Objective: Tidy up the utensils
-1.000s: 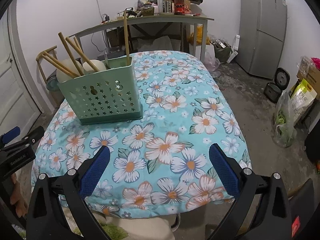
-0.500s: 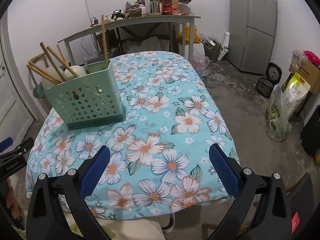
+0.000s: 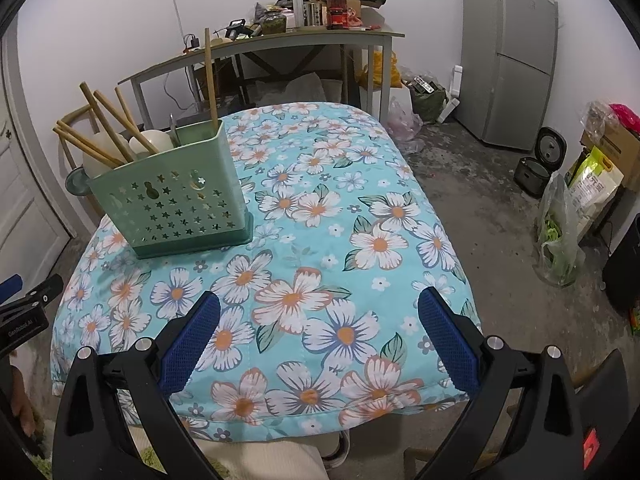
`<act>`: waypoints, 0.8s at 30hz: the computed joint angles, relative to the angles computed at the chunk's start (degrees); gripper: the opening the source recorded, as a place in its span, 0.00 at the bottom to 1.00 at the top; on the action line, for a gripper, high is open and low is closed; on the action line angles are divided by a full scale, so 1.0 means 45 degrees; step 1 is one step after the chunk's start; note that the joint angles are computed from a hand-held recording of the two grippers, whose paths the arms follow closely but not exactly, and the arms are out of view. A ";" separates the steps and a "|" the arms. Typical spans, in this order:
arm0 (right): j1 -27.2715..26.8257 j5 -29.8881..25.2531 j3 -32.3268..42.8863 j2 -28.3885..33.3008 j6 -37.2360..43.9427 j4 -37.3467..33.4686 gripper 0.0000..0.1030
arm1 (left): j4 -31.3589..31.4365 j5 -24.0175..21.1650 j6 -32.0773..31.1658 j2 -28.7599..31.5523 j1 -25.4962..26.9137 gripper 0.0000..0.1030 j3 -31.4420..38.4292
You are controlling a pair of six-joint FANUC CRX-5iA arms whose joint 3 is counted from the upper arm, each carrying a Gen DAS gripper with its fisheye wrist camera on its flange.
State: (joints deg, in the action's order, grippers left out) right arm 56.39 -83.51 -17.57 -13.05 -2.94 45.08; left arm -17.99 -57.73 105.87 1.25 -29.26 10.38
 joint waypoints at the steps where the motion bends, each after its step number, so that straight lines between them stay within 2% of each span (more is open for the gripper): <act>1: 0.0003 0.0006 0.0009 0.0007 0.0034 0.0016 0.94 | -0.0017 -0.0004 0.0000 0.0009 -0.0011 0.92 0.0007; 24: 0.0035 0.0249 0.0078 0.0131 0.0282 0.0210 0.94 | -0.0003 0.0085 0.0017 -0.0105 0.0066 0.92 -0.0097</act>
